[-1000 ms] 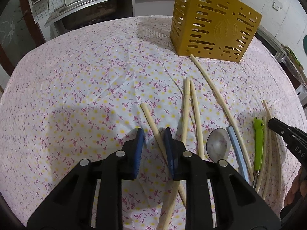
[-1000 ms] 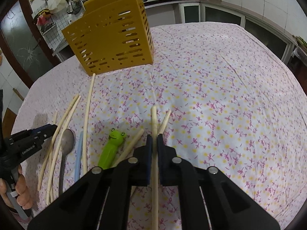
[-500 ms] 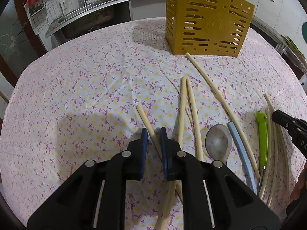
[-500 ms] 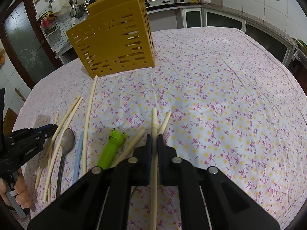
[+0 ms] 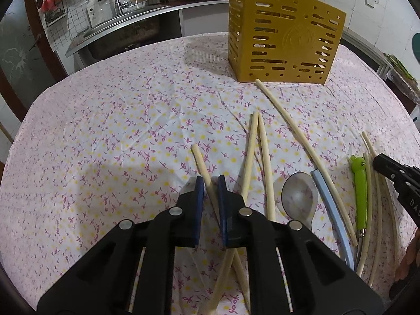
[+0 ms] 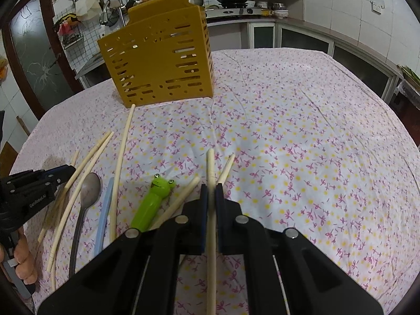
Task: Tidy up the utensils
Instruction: 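Lift the right tool's chopstick upright toward the yellow holder while the left tool lifts its own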
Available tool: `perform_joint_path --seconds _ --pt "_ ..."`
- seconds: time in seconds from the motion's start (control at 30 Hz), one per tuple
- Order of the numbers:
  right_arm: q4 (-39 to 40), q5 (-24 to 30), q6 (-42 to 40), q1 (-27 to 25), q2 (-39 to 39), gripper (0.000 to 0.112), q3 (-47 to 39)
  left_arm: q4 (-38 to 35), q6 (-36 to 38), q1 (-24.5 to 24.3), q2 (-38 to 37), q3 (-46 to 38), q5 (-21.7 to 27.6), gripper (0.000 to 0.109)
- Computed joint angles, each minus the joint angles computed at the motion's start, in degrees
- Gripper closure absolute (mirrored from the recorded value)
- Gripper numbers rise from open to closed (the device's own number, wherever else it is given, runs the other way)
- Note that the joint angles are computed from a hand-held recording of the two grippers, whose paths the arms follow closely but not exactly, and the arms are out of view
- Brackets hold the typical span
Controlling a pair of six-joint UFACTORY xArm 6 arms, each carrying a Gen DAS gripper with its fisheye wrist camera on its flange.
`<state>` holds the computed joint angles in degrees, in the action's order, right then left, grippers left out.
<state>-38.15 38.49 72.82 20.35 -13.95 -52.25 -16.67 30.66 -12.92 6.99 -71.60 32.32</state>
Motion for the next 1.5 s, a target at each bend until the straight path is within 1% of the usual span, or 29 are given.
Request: perform_joint_path --seconds 0.13,0.27,0.37,0.47,0.63,0.8,0.97,1.13,1.27,1.4,1.5 --pt "-1.19 0.51 1.53 0.46 -0.01 0.106 -0.02 -1.39 3.43 0.23 -0.01 0.39 -1.21 0.1" --pt "-1.8 0.82 2.89 0.71 0.06 0.106 -0.04 -3.57 9.03 0.31 -0.16 1.09 -2.56 0.1" --pt "-1.85 1.65 2.5 0.97 0.48 0.106 -0.58 -4.5 11.49 0.6 -0.27 1.0 -1.83 0.099" --pt "-1.65 2.13 2.12 1.08 0.76 0.106 -1.0 -4.27 11.39 0.77 0.01 0.4 -0.97 0.099" --pt "-1.61 3.04 1.5 1.36 1.33 0.106 -1.76 -3.09 9.86 0.53 0.24 0.19 -1.07 0.099" --pt "-1.69 1.66 2.12 0.92 0.56 0.106 -0.93 -5.56 10.68 0.73 0.1 0.23 -1.29 0.1" --pt "-4.72 0.45 5.25 0.55 -1.42 0.106 0.39 -9.89 12.75 1.21 -1.07 0.69 -2.19 0.103" --pt "-8.32 -1.26 8.8 0.27 -3.23 0.106 1.68 -15.33 15.48 2.16 -1.56 -0.3 -0.17 0.103" --pt "-10.93 -3.2 11.35 -0.06 -4.34 0.106 2.49 -19.84 18.06 2.5 -2.79 -0.15 -0.69 0.104" --pt "-14.23 -3.67 13.87 0.06 -5.24 0.106 2.65 -24.46 20.57 3.2 -3.9 -0.62 0.18 0.104" --pt "-15.92 -4.99 15.4 -0.19 -5.77 0.106 2.93 -28.24 22.65 3.74 -4.7 -0.73 1.15 0.104"
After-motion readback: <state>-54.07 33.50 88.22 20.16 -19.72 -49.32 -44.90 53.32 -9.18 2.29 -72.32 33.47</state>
